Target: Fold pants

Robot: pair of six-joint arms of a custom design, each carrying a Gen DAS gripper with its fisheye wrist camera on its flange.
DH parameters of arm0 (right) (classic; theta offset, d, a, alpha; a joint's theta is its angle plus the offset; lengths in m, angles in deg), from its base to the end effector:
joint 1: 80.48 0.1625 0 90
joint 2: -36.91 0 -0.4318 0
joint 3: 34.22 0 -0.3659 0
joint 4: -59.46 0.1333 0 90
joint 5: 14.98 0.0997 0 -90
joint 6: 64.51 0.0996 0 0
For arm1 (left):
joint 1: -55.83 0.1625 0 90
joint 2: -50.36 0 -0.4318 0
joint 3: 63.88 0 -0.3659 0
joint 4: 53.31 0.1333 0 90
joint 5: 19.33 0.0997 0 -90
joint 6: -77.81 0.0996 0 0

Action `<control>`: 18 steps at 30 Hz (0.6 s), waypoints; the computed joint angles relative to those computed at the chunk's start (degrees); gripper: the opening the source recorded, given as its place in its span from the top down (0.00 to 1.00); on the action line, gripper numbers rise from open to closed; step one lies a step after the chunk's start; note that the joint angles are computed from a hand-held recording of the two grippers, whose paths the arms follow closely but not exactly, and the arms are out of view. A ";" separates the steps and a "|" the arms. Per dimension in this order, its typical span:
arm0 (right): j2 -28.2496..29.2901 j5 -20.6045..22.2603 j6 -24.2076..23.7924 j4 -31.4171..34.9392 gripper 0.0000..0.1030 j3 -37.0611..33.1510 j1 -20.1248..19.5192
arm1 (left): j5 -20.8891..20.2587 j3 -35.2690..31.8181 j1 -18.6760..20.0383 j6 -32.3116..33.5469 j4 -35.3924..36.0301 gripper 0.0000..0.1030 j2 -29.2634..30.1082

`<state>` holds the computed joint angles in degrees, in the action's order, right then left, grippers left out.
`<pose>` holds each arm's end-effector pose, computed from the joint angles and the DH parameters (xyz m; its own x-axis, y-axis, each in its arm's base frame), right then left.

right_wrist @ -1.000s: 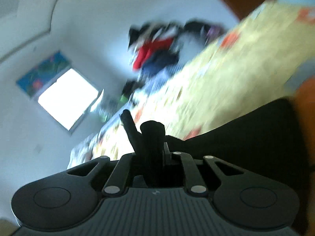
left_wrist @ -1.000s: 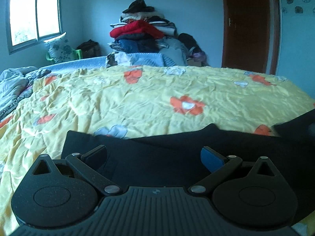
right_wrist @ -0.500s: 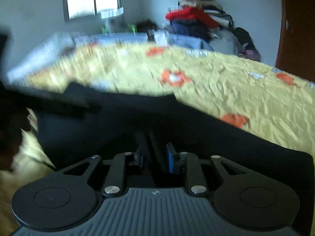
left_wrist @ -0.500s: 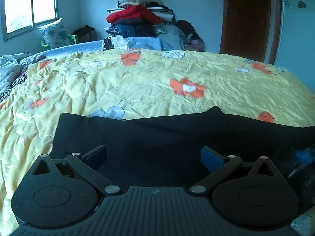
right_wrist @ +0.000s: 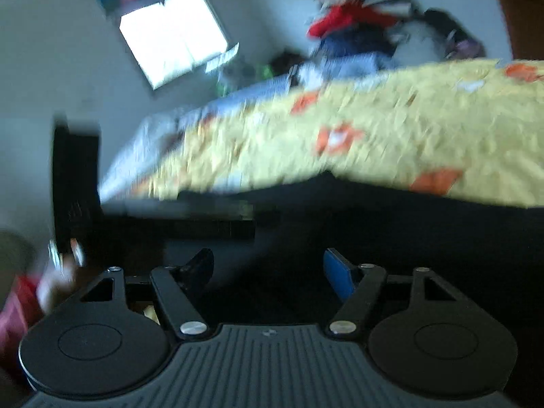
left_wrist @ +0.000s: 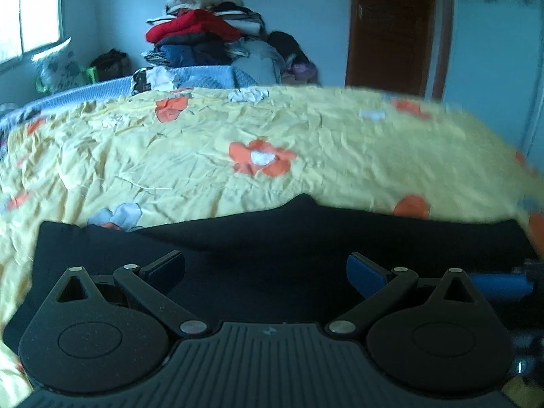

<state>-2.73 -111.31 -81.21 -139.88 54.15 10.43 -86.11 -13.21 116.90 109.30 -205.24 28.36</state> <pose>0.1336 -0.7070 0.2012 -0.9511 -0.0641 0.3022 -0.2935 0.4931 -0.8190 -0.2625 -0.8318 0.1269 -0.5638 0.6000 -0.5676 0.8197 0.4907 -0.2955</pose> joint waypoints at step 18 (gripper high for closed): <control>1.72 -31.39 0.47 -9.31 0.25 -0.81 2.60 | 2.35 7.19 -1.27 18.84 -7.42 0.01 0.41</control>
<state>-1.01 -142.70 -80.74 -149.19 53.34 13.03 -83.76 -6.02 115.62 128.14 -212.66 28.77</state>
